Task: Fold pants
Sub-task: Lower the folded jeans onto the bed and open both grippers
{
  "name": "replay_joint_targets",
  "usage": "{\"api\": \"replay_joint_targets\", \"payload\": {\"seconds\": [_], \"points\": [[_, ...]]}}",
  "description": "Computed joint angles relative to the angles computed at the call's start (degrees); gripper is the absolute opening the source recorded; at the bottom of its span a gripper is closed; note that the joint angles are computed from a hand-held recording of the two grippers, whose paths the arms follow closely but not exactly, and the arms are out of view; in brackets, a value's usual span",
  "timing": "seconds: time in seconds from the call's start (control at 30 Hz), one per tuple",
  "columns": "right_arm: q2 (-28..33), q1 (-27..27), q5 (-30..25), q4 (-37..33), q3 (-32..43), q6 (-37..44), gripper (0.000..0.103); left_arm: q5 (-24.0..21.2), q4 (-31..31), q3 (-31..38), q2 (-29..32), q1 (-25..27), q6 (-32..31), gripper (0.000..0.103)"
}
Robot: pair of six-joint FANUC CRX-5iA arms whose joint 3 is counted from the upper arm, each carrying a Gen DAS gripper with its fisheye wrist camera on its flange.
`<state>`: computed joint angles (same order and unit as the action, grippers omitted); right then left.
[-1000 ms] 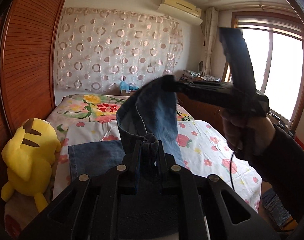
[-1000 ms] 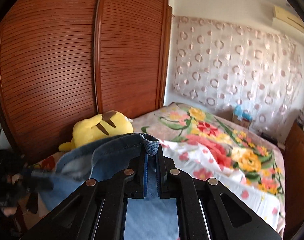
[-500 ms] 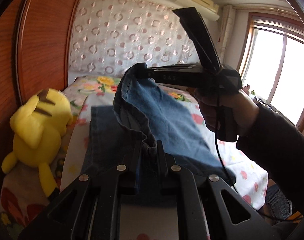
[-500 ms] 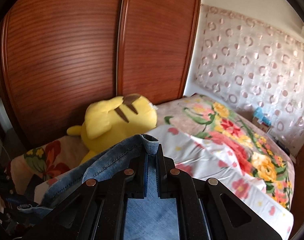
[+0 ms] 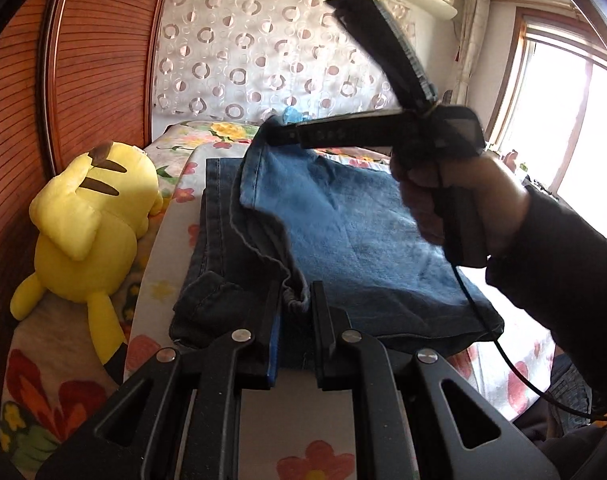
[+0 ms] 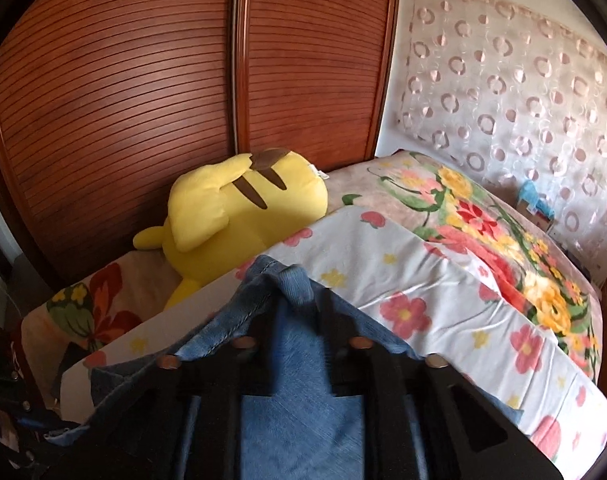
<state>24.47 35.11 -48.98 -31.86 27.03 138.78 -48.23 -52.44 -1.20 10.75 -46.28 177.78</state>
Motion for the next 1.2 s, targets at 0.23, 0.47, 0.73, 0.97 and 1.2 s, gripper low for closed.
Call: {"api": "replay_joint_targets", "payload": {"seconds": [0.23, 0.47, 0.73, 0.97, 1.2], "points": [[-3.33, -4.45, -0.45, -4.13, -2.36, 2.49, 0.053, -1.85, 1.02, 0.48, -0.09, 0.39, -0.85, 0.025], [-7.57, -10.65, 0.17, -4.53, -7.96, 1.33, 0.053, -2.2, 0.51, 1.16, -0.1, 0.92, -0.97, 0.07], [-14.78, -16.74, -1.16, -7.52, -16.57, 1.02, 0.053, -2.35, 0.72, 5.35, 3.13, 0.62, -3.87, 0.082], [-18.74, -20.39, -4.95, -10.03, -22.08, 3.15, 0.06, -2.53, 2.89, 9.44, 6.17, 0.72, -9.23, 0.082], [-21.69, -22.73, -6.65, -11.69, -25.41, 3.18, 0.06, -2.27, 4.06, 12.31, 8.13, 0.5, -12.62, 0.082]]}}
